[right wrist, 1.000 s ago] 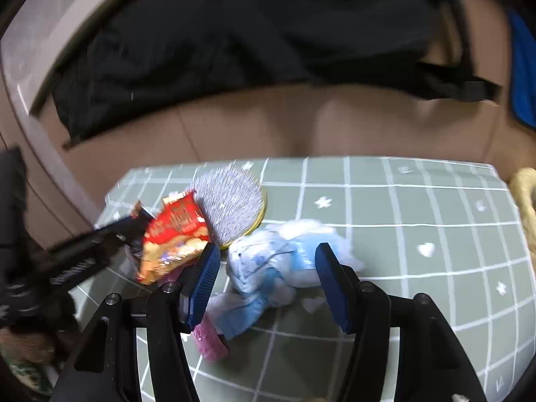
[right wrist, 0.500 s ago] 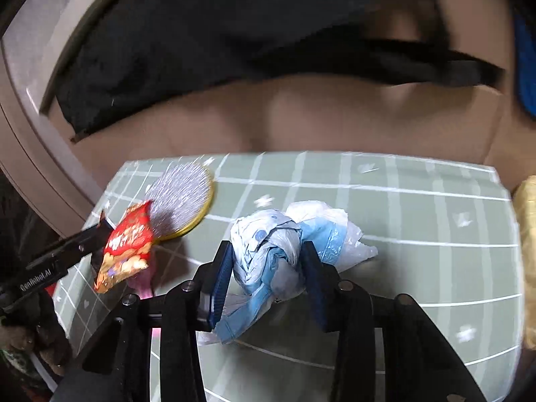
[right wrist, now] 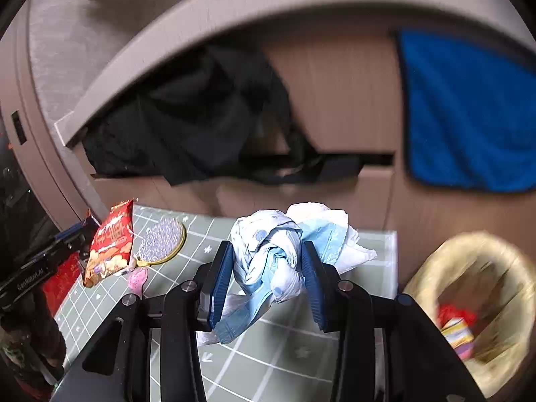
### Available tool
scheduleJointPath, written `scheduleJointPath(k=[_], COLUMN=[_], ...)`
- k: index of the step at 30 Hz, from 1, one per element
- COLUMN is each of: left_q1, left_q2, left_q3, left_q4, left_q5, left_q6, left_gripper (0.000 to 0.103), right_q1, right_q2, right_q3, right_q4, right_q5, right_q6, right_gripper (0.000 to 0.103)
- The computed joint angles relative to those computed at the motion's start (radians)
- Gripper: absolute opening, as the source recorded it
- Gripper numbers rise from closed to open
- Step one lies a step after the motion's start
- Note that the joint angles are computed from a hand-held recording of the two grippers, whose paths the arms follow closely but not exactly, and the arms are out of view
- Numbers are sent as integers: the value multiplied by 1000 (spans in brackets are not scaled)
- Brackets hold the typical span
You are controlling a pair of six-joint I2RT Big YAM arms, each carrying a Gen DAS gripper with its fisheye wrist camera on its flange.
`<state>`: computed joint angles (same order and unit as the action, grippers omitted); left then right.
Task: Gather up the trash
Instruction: 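Lift both held items and carry them over the bin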
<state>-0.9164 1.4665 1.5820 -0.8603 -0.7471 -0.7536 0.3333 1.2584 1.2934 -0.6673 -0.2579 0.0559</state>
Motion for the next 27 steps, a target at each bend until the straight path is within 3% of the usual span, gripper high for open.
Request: scheduleJointPath(k=[4, 10, 16, 22, 27], left_q1=[-44, -96, -119, -137, -143], left_q2=[86, 230, 407, 615, 748], left_q3=[127, 327, 576, 893, 1109], left_q4=[-14, 23, 17, -81, -174], left_q5=[-76, -131, -86, -39, 0], left_q6=[-1, 66, 134, 193, 192], left_gripper=[26, 26, 26, 26, 26], right_q1=[-64, -185, -341, -471, -552], right_q2=[-46, -118, -148, -149, -134], right_q3=[0, -15, -18, -13, -15], right_q4=[13, 45, 37, 35, 43], right_q5=[-64, -104, -158, -183, -231], right_q6=[-45, -103, -144, -192, -201], right_gripper=[38, 38, 38, 38, 38])
